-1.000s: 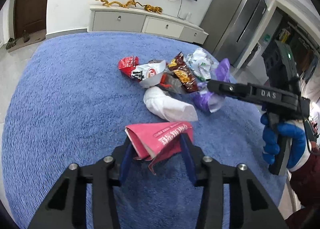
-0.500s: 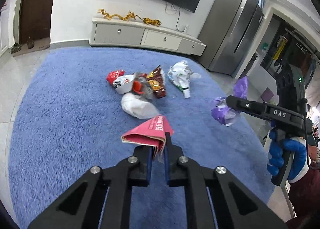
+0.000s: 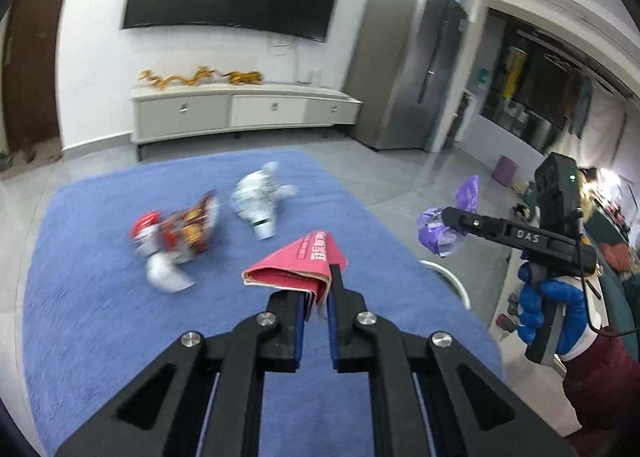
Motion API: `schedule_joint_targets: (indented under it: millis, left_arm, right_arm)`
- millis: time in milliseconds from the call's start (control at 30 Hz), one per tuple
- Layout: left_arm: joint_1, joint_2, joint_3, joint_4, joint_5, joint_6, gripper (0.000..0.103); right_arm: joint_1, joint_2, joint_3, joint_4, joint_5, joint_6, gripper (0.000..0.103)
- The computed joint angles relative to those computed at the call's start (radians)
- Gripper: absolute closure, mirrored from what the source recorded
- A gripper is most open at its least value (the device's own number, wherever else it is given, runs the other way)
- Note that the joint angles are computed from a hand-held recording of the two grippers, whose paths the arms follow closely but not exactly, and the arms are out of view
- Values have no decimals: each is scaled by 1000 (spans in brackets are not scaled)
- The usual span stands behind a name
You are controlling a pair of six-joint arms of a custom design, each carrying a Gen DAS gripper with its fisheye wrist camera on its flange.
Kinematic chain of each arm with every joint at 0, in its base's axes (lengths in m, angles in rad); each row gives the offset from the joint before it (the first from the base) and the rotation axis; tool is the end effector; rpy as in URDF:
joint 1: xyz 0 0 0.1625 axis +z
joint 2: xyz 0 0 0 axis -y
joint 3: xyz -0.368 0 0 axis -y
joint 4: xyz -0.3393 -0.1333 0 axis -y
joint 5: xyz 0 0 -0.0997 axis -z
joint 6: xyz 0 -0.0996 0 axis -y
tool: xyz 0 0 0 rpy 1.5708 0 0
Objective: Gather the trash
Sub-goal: 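Carry both items to the trash bin and open both tools to drop them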
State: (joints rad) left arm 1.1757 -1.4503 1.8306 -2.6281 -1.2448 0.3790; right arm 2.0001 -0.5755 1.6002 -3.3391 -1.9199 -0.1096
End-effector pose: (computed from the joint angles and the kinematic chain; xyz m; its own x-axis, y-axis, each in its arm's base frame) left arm -0.0385 -0.5215 0.3908 -0.7730 0.4329 -0.4637 0.6308 0.6020 -0.4896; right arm 0.3490 -0.5240 0.0714 -0.9116 -0.2527 0.3243 -0.4085 0.6455 -0.6453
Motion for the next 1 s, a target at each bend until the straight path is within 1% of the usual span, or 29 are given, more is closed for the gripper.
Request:
schedule_joint_targets:
  millis: [167, 267, 367, 533, 733, 800, 900, 933, 1000]
  left_arm:
    - [-79, 86, -11, 5, -10, 1, 94]
    - [-123, 171, -41, 10, -27, 4, 94]
    - [-156, 271, -88, 20, -41, 11, 94]
    - [-196, 458, -200, 54, -54, 2, 94]
    - [-210, 686, -385, 116, -45, -4, 94]
    - [-205, 768, -467, 159, -42, -17, 94]
    - [-200, 869, -573, 219, -37, -32, 94]
    - [-196, 885, -587, 227, -37, -29, 94]
    - [-191, 941, -648, 263, -40, -38, 94]
  right_arm:
    - [-53, -107, 136, -105, -36, -4, 80]
    - [-91, -158, 200, -159, -67, -6, 80]
    - [-141, -210, 265, -204, -78, 7, 80]
    - [-230, -274, 330, -229, -99, 40, 80]
    - [-332, -309, 360, -217, -84, 79, 80]
    - [-362, -306, 353, -200, -74, 92, 80]
    - [-398, -299, 341, -177, -70, 114, 80]
    - [-409, -294, 334, -170, -68, 124, 79]
    - [-434, -293, 341, -172, -61, 139, 77]
